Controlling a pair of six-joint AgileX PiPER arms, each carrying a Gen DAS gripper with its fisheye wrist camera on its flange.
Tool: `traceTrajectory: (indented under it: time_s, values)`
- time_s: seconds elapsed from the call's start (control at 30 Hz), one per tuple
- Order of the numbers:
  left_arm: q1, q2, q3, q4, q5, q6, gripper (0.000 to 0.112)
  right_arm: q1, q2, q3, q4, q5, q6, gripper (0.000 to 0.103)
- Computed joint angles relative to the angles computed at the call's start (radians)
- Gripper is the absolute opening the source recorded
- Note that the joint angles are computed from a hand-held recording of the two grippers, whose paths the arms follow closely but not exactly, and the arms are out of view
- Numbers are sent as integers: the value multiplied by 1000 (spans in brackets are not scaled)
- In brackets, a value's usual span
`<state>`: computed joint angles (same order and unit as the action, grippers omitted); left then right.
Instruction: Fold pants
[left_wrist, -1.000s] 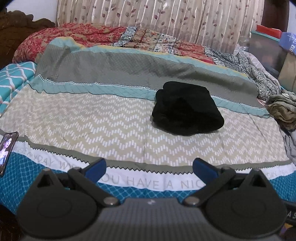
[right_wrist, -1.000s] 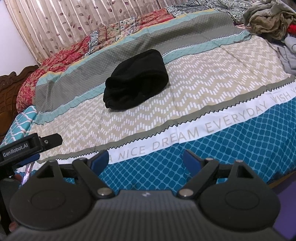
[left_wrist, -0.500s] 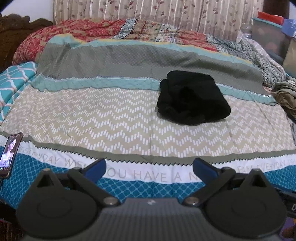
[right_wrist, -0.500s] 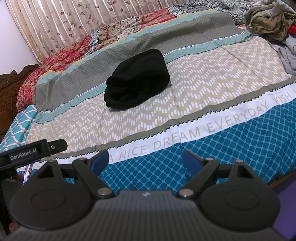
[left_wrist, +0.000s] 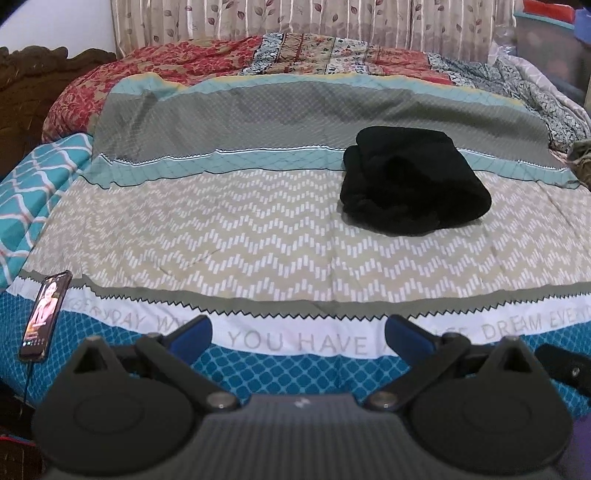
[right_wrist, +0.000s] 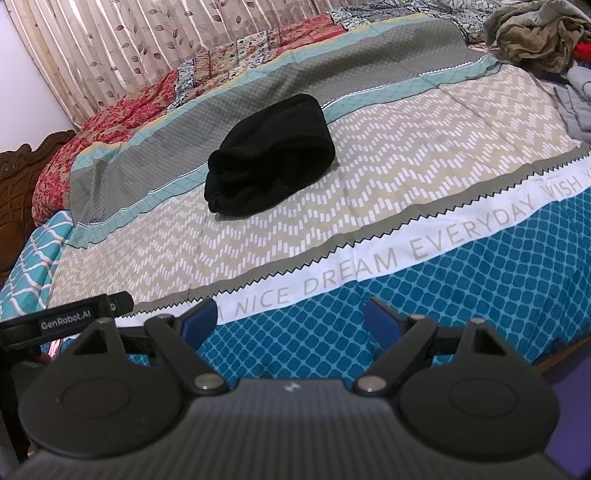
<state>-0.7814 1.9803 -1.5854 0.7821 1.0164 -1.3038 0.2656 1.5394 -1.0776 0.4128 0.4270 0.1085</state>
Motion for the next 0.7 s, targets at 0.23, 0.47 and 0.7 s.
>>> traceTrajectory:
  time_s: [0.23,0.47,0.7]
  values:
    - [-9,1,1,36,13,-10,103,-8,3,-1,16,5,-14,89]
    - [-9,-1,0,34,13,5,103,-13,4,-1,26,5,-27,89]
    - [0,1,-11,-14,12,39,103,-2,-10,4,13,5,0,89]
